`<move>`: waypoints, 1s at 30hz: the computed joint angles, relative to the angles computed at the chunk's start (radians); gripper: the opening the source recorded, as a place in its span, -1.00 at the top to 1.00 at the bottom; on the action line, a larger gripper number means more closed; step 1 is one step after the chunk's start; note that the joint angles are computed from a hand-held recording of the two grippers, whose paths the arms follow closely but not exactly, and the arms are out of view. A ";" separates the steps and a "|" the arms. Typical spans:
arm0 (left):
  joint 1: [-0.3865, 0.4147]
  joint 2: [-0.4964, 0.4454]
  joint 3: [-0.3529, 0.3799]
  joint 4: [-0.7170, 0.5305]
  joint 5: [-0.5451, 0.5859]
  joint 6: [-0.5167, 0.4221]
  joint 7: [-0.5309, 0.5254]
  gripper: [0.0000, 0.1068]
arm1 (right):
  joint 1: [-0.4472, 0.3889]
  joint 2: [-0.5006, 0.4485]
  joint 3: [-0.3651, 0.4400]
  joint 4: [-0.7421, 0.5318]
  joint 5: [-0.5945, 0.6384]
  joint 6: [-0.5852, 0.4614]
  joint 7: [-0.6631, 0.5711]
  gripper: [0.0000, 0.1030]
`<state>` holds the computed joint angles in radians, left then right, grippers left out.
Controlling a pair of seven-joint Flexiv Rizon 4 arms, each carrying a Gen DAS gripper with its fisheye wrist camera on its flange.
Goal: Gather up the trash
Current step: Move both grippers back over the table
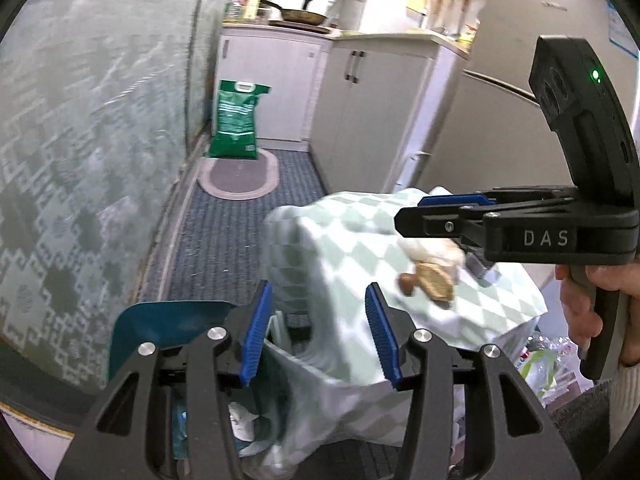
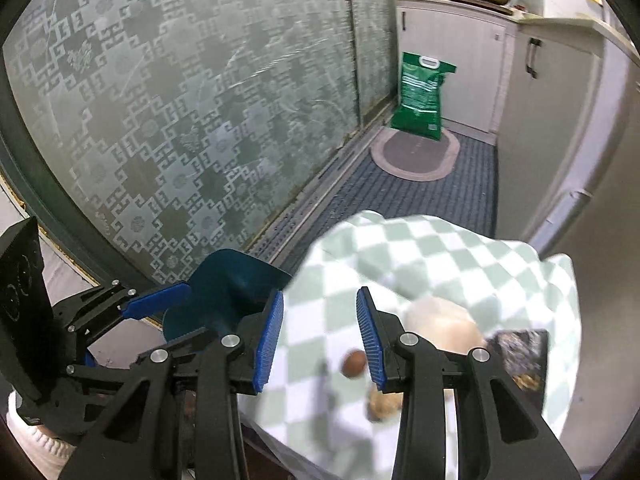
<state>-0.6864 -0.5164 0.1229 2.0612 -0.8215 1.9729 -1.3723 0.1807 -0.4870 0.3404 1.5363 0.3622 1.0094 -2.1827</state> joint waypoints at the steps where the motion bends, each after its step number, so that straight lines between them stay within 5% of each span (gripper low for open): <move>1: -0.010 -0.011 0.004 -0.016 -0.005 -0.007 0.007 0.05 | -0.010 0.003 -0.001 0.003 0.007 -0.001 -0.003 0.26; 3: 0.009 -0.032 -0.016 -0.049 0.028 -0.031 0.008 0.03 | -0.028 0.010 -0.003 0.009 0.018 -0.004 -0.012 0.26; 13: -0.114 -0.143 0.149 -0.189 0.073 -0.199 -0.046 0.17 | -0.095 0.040 -0.019 0.047 0.067 -0.035 -0.075 0.37; 24: -0.140 -0.204 0.229 -0.270 0.183 -0.262 -0.177 0.25 | -0.111 0.056 -0.045 0.076 0.096 -0.080 -0.124 0.40; 30: -0.280 -0.287 0.449 -0.343 0.247 -0.373 -0.279 0.37 | -0.122 0.057 -0.053 0.076 0.106 -0.088 -0.132 0.40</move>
